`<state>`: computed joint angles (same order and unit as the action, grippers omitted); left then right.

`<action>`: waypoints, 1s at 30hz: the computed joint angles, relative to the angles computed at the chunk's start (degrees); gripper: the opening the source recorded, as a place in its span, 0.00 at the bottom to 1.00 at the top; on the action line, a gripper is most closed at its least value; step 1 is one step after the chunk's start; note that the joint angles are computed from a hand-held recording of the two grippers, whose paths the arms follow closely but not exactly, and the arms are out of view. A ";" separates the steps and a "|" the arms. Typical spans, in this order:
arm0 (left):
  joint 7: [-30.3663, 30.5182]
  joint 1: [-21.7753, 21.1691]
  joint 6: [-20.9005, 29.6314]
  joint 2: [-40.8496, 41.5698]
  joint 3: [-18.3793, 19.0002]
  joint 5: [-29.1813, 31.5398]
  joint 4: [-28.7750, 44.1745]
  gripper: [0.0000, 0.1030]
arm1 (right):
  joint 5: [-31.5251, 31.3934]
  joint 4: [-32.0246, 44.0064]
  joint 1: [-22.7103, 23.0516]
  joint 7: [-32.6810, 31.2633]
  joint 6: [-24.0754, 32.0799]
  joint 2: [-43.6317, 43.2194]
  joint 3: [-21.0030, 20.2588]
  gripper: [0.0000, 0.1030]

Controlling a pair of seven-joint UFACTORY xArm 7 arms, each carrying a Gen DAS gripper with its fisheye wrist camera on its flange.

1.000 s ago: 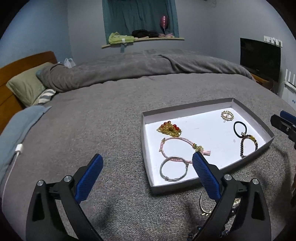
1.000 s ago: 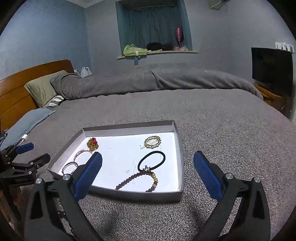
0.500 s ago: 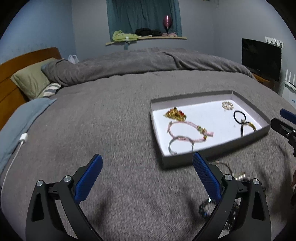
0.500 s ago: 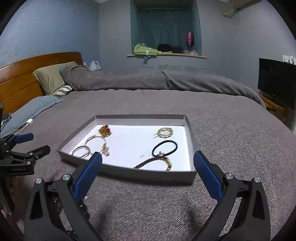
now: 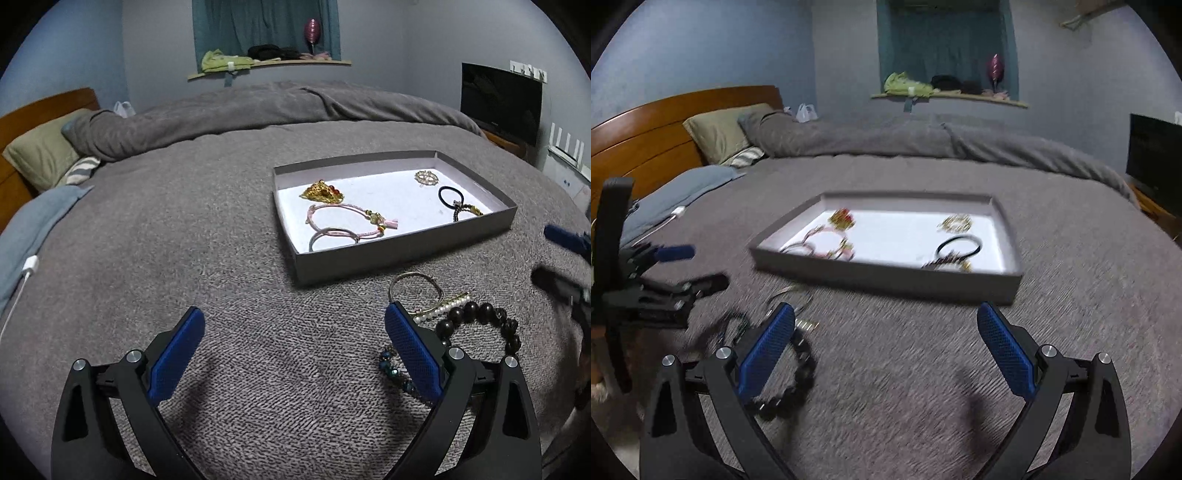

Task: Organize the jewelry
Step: 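Grasp the blue faceted bead bracelet with the left tool while the right tool grasps the black bead bracelet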

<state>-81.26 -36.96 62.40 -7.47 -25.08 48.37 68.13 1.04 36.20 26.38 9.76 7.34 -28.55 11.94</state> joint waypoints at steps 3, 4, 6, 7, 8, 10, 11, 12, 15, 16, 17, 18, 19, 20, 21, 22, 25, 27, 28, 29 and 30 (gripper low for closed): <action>-0.45 0.15 -1.31 -0.03 0.18 -0.39 -0.20 0.94 | 0.69 0.20 2.94 -2.35 1.25 0.72 -1.18 0.95; -0.54 0.18 -1.32 0.06 0.17 -0.41 -0.19 0.94 | 0.49 0.33 2.76 -2.51 1.37 0.87 -0.72 0.95; -0.43 0.14 -0.98 0.38 0.12 -0.36 0.05 0.94 | 0.59 0.50 3.43 -3.49 1.70 1.11 -0.82 0.95; -0.32 0.07 -0.53 0.67 0.09 -0.42 0.31 0.94 | 0.65 0.52 3.64 -3.74 1.99 1.17 -0.60 0.95; -0.24 -0.03 -0.33 0.82 0.16 -0.55 0.43 0.94 | 0.82 0.62 3.82 -3.97 2.26 1.29 -0.60 0.95; -0.11 -0.19 -0.64 0.78 0.42 -0.97 0.36 0.94 | 1.36 0.89 4.27 -4.32 3.05 1.58 -0.65 0.95; -0.14 -0.24 -0.94 0.61 0.52 -1.14 0.17 0.94 | 1.63 1.04 4.38 -4.39 3.30 1.76 -0.64 0.95; 0.08 -0.28 -1.15 0.46 0.57 -1.48 0.03 0.94 | 2.01 1.09 4.71 -4.60 3.69 1.76 -0.79 0.95; 0.57 -0.43 -0.75 -0.29 0.22 -1.85 -0.71 0.94 | 3.48 0.49 6.08 -6.03 4.32 1.18 -1.82 0.92; 0.59 -0.46 -1.15 -0.89 0.23 -2.49 -1.34 0.94 | 3.92 0.18 6.46 -6.44 4.42 0.82 -2.05 0.90; 0.41 -0.39 -2.11 -1.63 0.27 -3.07 -2.17 0.94 | 4.28 0.14 6.68 -6.82 4.63 0.72 -2.25 0.88; 0.31 -0.20 -2.83 -2.13 0.20 -3.53 -2.72 0.94 | 4.56 0.06 6.72 -7.02 4.76 0.56 -2.26 0.87; 0.10 -0.08 -3.75 -2.86 0.08 -4.19 -3.53 0.94 | 4.75 -0.08 6.58 -7.03 4.77 0.32 -2.14 0.86; -0.01 0.16 -4.09 -3.10 -0.25 -4.38 -3.79 0.94 | 4.85 -0.19 6.42 -7.05 4.83 0.10 -2.02 0.82; 0.00 0.37 -4.31 -3.25 -0.58 -4.46 -3.98 0.94 | 4.86 -0.25 6.19 -6.98 4.95 -0.05 -1.82 0.78; 0.14 0.50 -4.42 -3.34 -0.94 -4.44 -4.10 0.94 | 4.87 -0.27 6.00 -6.90 5.01 -0.15 -1.65 0.76; 0.61 0.80 -5.24 -3.22 -1.56 -4.25 -4.16 0.94 | 5.31 -0.18 6.57 -7.42 5.38 -0.01 -1.78 0.68; 0.99 0.95 -6.28 -3.14 -1.55 -4.40 -4.36 0.94 | 5.24 -0.07 6.47 -7.58 5.68 0.16 -1.45 0.61; 1.28 0.99 -7.03 -3.18 -1.47 -4.60 -4.55 0.94 | 5.17 0.13 6.49 -7.73 5.91 0.40 -1.31 0.59; 1.33 1.06 -7.32 -3.18 -1.56 -4.54 -4.54 0.94 | 5.28 0.17 6.67 -7.92 6.00 0.46 -1.33 0.56; 1.36 1.12 -7.74 -3.24 -1.62 -4.41 -4.64 0.94 | 5.44 0.20 6.86 -8.12 6.08 0.52 -1.40 0.54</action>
